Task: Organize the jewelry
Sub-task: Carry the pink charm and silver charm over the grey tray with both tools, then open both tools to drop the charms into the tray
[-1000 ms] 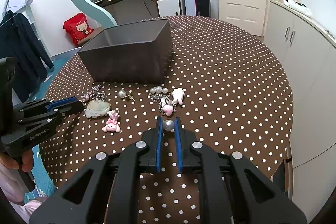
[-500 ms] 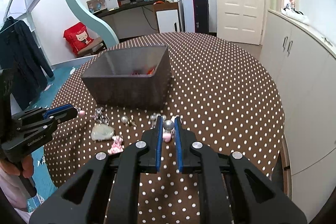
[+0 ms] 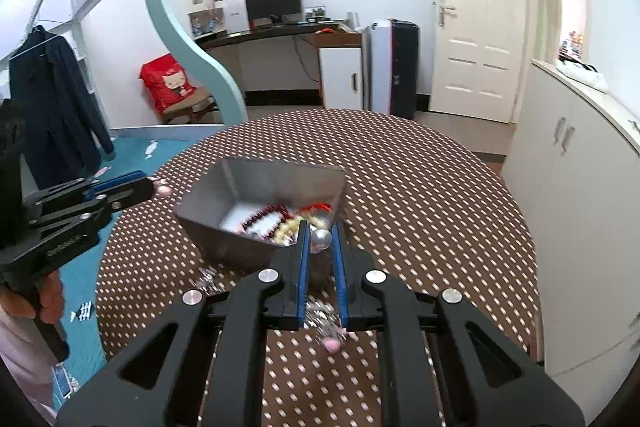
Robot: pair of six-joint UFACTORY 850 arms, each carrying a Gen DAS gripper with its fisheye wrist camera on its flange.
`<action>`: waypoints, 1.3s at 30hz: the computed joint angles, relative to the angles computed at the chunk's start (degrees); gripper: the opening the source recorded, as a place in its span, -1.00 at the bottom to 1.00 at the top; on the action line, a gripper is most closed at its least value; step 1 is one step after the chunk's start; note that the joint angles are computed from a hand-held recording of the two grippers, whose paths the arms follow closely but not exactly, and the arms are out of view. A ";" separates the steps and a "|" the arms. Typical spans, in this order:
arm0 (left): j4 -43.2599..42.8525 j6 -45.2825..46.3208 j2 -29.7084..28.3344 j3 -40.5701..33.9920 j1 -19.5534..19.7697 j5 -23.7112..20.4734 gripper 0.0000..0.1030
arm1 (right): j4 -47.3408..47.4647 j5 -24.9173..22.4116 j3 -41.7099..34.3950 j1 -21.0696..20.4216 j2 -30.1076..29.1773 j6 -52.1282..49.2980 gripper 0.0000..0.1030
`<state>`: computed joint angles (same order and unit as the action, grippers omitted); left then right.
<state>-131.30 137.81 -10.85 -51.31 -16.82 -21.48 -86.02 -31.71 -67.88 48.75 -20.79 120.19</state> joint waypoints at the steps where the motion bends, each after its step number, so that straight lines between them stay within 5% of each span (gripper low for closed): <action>1: 0.66 -0.78 -0.31 -0.46 -0.08 -0.19 -0.69 | -0.01 0.30 -0.67 -0.17 -0.48 -0.53 -0.81; 11: 10.19 -11.30 -5.75 -6.63 -2.10 0.31 -0.69 | 5.17 5.90 -6.48 -2.51 -5.34 -8.95 -0.79; 14: 11.50 -12.94 -6.79 -7.58 -2.59 0.95 -0.69 | 7.85 5.31 -7.01 -2.72 -5.79 -10.22 -0.35; 21: 12.68 -14.17 -7.40 -7.95 -2.62 1.00 -0.69 | 10.22 3.69 -5.79 -2.73 -5.00 -10.14 -0.05; 23: 9.84 -11.02 -7.03 -7.49 -2.97 1.56 -0.52 | 10.94 3.29 -5.47 -2.66 -4.88 -10.29 -0.05; 24: 8.73 -9.86 -6.85 -7.19 -2.95 1.55 -0.17 | 11.02 3.18 -5.29 -2.66 -4.78 -10.11 -0.04; 25: 7.25 -8.46 -6.58 -6.75 -2.98 1.22 -0.13 | 11.07 3.12 -5.12 -2.68 -4.67 -9.87 -0.03; 39: 5.30 -6.70 -4.71 -4.29 -3.24 0.40 -0.13 | 9.53 1.91 -2.83 -2.06 -2.76 -7.44 0.02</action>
<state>-125.99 131.11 -15.56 -55.60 -20.05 -21.08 -76.50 -29.80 -70.70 46.70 -23.54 112.76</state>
